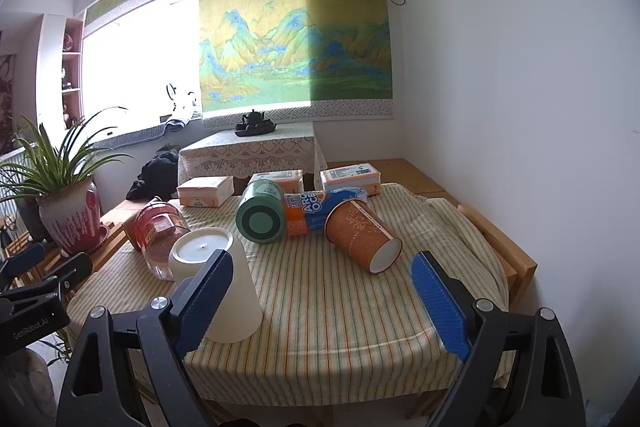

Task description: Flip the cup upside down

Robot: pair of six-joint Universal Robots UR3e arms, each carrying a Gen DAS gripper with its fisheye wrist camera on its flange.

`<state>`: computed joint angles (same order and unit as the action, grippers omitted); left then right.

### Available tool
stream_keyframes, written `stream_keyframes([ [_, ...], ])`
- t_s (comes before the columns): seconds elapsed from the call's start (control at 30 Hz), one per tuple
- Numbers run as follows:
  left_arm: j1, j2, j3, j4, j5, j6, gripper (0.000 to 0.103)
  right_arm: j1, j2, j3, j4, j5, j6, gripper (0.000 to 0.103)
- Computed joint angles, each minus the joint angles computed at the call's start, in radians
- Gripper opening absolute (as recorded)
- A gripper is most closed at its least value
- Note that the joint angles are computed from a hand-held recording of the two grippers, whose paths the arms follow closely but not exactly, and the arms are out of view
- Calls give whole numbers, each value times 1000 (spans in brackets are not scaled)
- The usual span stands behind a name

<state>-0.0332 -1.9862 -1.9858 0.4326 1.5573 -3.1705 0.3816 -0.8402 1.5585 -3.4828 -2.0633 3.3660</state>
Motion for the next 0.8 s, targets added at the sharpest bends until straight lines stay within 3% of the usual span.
stream_keyframes([
  [0.8, -18, -10, 31, -1, 32, 3, 101, 1, 6, 6, -21, -10, -4, 89],
])
